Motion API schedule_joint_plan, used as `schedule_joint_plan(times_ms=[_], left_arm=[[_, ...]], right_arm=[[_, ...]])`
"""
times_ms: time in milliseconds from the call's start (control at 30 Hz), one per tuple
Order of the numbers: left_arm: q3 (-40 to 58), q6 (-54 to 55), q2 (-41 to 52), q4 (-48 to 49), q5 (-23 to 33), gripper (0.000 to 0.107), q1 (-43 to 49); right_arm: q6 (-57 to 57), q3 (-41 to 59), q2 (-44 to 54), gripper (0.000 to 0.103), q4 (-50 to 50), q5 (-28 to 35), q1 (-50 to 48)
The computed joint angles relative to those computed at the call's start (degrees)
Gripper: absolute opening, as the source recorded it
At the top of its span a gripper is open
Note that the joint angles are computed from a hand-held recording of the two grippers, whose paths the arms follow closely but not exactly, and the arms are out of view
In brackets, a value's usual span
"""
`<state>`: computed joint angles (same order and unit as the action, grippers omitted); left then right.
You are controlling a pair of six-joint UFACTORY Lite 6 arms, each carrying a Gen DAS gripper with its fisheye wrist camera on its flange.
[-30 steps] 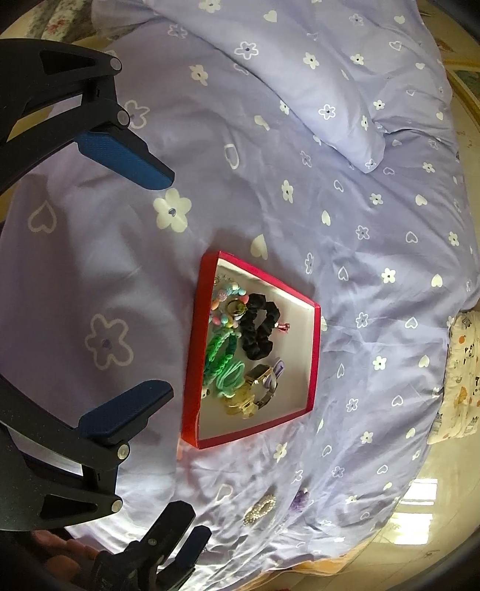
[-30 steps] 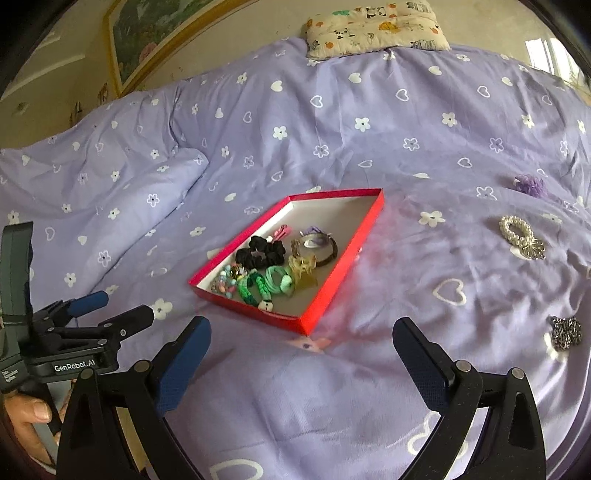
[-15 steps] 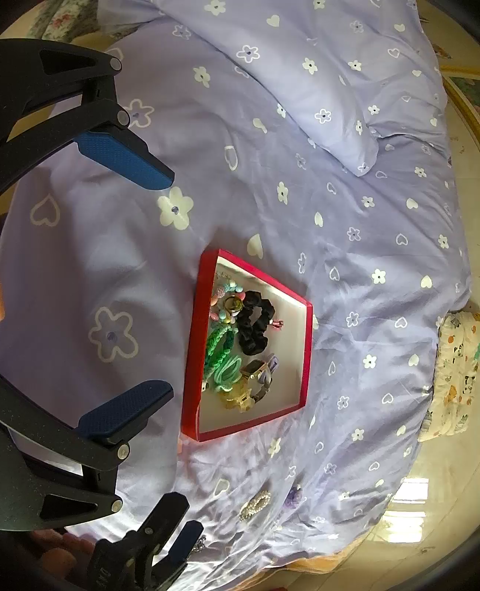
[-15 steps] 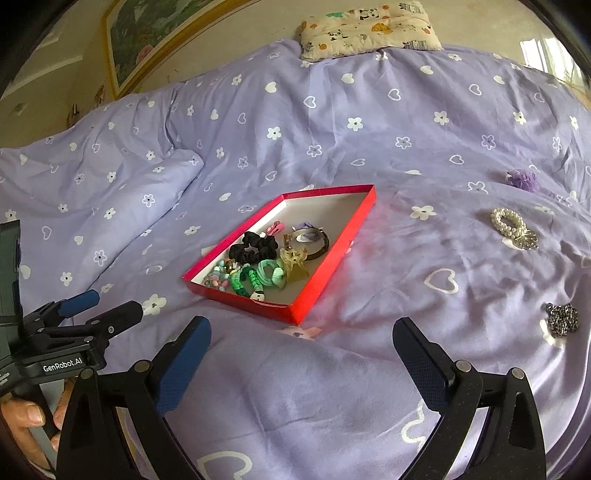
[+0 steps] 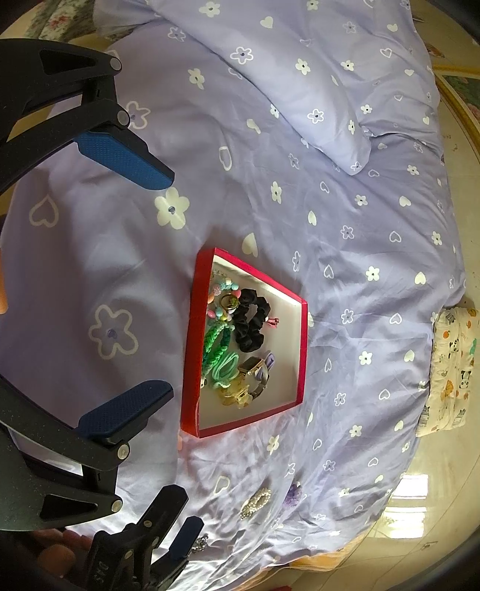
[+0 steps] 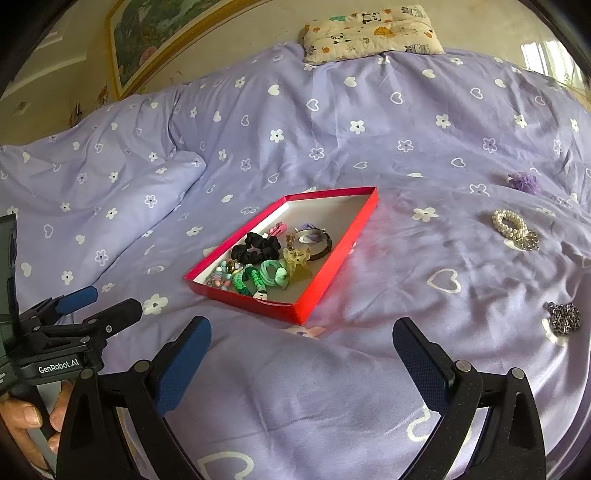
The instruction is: Organize jewelry
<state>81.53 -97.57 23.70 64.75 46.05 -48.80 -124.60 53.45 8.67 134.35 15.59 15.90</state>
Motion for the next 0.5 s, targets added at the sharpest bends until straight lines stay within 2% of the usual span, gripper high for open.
schedule_joint_plan(times_ms=[500], left_arm=[[-0.65,0.00,-0.34,-0.14,-0.61,0.103,0.39]], right_arm=[[-0.29,-0.01,-0.23,0.100,0.34,-0.52,0.88]])
